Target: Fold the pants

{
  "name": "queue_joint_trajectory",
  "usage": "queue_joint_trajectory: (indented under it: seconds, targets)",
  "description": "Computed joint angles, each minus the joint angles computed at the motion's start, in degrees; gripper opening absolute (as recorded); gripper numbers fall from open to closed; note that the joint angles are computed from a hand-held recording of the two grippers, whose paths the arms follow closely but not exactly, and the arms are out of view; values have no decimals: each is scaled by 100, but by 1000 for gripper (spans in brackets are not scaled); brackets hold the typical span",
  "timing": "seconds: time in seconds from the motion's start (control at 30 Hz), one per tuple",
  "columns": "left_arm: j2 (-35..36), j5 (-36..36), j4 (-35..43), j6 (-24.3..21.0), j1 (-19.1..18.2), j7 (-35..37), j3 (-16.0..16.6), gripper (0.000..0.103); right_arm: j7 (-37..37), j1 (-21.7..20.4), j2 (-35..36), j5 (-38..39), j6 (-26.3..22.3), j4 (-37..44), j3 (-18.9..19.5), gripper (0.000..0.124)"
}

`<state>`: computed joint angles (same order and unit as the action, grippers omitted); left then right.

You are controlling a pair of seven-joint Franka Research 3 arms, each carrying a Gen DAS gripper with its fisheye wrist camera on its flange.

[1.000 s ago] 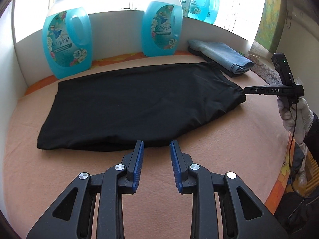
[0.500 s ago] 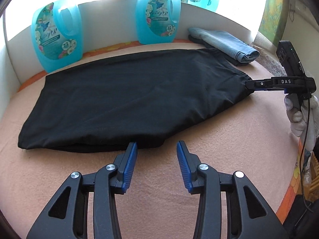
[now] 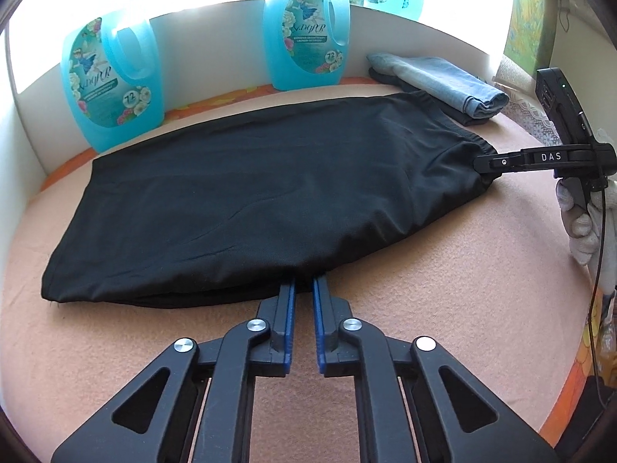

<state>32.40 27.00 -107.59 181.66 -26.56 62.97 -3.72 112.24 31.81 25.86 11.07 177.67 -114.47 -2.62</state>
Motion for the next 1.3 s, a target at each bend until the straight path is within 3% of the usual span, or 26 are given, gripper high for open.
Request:
queue_joint_trajectory:
  seconds: [0.03,0.07,0.17,0.23,0.37,0.4,0.47,0.5,0.53,0.67,0.8,0.9,1.0,1.13,1.3]
  targets:
    - [-3,-8,-3,-48,153,108,-182,4,17,13,3,4,-1,4,-18,43]
    - [-39,36,-25,-115,122,164,-163,4,5,-26,2,27,1,2,18,42]
    - [-229,277,-175,-348,-153,178,121,4,-147,-256,-32,149,70,-59,263,41]
    - [-372,81,-329,-504,181,540,-253,4,-272,-446,-80,288,140,-135,477,42]
    - [-667,319,-575,-233,196,325,-193,6,-474,-738,-245,617,334,-364,815,44]
    - [-694,398,-568,-128,52,243,-42,9,-481,-754,-286,689,357,-412,838,45]
    - [-660,474,-460,-46,46,350,-92,30,-505,-809,-341,817,346,-465,904,45]
    - [-614,539,-356,-43,-122,348,50,34,-512,-816,-354,861,317,-472,914,45]
    - [-547,610,-224,-85,-209,351,101,35,-493,-773,-364,881,279,-474,870,45]
    - [-143,476,353,-298,116,932,-533,35,-571,-919,-322,1047,220,-441,1046,45]
    - [321,277,982,-551,267,1616,-1051,35,-788,-1284,-247,1382,102,-347,1455,45]
    - [744,37,1547,-844,333,2237,-1437,35,-1196,-1733,-164,1735,5,-234,1950,34]
    - [1203,-236,2204,-1199,292,2798,-1703,35,-1545,-2035,-100,2157,34,-175,2296,31]
    - [1776,-514,3143,-1641,-27,3263,-1672,35,-2451,-2980,23,3079,191,-135,3359,30]
    - [2328,-838,4071,-2013,-420,3680,-1512,35,-3018,-3203,13,3631,163,-49,3638,29]
